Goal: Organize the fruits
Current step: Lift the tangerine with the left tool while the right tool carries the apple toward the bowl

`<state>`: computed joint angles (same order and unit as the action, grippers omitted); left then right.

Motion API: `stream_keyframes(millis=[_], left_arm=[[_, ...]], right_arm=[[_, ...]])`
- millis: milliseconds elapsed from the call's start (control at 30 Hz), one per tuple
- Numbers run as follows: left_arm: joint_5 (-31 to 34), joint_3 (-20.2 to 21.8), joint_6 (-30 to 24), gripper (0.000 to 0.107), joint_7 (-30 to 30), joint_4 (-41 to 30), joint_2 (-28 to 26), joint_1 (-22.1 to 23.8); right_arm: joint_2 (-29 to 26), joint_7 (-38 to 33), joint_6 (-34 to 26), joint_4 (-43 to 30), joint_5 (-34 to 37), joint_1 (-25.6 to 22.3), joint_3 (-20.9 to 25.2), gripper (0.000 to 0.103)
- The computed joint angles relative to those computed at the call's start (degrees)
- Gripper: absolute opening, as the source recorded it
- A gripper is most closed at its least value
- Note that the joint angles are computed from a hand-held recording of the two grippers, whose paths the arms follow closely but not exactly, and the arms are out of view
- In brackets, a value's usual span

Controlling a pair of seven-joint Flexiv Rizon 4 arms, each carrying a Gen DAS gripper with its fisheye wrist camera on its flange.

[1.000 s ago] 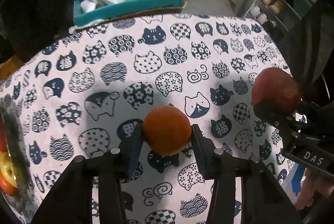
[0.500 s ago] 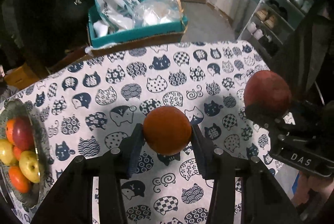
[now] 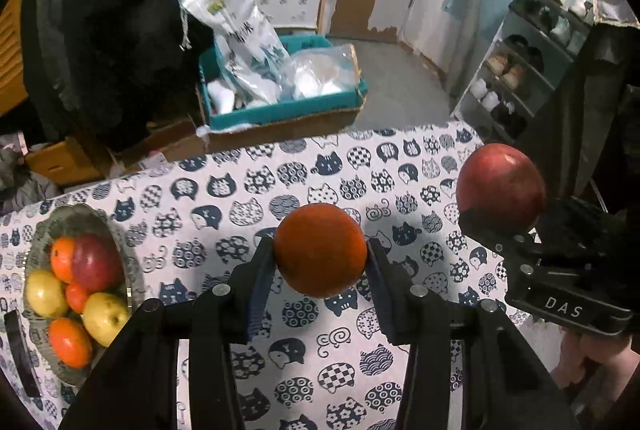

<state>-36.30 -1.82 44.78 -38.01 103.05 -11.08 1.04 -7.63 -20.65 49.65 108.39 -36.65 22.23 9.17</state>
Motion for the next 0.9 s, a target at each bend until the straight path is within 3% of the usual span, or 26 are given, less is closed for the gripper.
stream_keyframes(millis=[500,900], left_arm=[[-4.4,2.0,0.9,0.046,4.2,0.9,3.0,2.2],[-5.5,3.5,1.1,0.046,3.9,0.1,2.7,5.3]], right_arm=[[-2.6,-2.8,0.8,-6.1,-2.0,2.9,0.0,0.076],[-8.1,-7.0,1.3,-14.0,-1.1,6.5,-1.0,0.076]])
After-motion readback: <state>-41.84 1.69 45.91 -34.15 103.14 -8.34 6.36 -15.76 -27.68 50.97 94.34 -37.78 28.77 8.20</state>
